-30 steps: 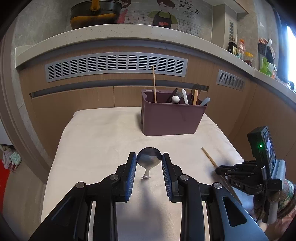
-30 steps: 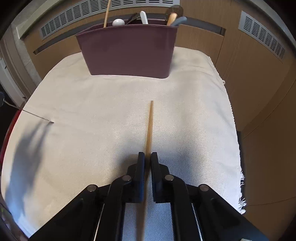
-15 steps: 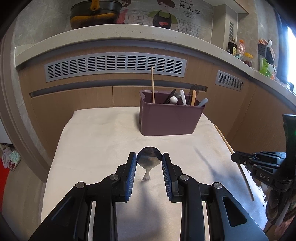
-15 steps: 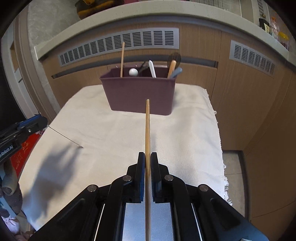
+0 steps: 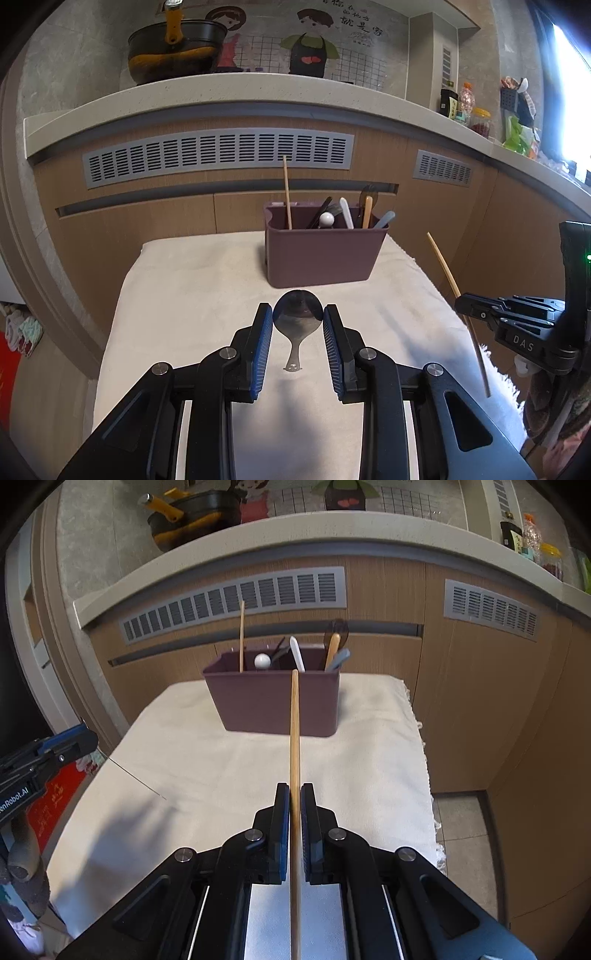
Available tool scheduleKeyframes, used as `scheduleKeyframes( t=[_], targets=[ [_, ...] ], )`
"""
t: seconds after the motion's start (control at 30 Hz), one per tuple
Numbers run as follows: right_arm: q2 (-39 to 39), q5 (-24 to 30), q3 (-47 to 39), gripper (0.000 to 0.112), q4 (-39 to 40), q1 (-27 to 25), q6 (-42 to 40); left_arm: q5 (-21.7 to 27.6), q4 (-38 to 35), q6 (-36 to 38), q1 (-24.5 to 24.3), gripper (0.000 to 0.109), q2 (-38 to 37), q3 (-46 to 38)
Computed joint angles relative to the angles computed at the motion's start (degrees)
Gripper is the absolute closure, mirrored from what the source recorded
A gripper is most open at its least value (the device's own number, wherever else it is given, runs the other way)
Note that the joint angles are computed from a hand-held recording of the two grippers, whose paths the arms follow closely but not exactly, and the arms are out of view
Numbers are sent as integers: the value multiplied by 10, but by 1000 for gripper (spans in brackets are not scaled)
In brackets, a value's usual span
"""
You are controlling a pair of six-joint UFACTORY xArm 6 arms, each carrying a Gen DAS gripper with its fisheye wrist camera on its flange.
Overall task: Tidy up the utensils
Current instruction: 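Lift the metal spoon and chopstick and carry both over the maroon holder, then lower the spoon and chopstick into the holder and open both tools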
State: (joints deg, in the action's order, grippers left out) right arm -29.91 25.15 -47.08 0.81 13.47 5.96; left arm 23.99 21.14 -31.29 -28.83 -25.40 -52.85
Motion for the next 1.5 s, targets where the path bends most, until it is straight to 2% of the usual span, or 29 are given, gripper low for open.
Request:
scheduleKeyframes(
  t=[0.17, 0.33, 0.5, 0.6, 0.73, 1.03, 1.23, 1.5],
  targets=[
    [32, -33, -71, 107, -45, -7, 20, -18, -17, 36, 1, 79, 43, -72],
    [105, -94, -211, 107, -97, -25, 52, -45, -75, 121, 10, 79, 123, -221],
    [195, -139, -362, 106, -165, -33, 101, -38, -119, 183, 20, 79, 222, -397],
    [254, -129, -443, 106, -183, -33, 102, -25, -132, 205, 28, 79, 279, -489],
    [314, -114, -495, 106, -152, -28, 80, -7, -170, 240, 40, 79, 342, -568],
    [401, -91, -523, 106, -100, -29, 46, 36, -247, 277, 67, 79, 431, -622],
    [435, -84, -529, 106, -77, -30, 27, 36, -291, 301, 73, 79, 454, -608],
    [472, -85, -531, 106, -80, -34, 46, 43, -317, 314, 76, 79, 466, -586]
  ],
)
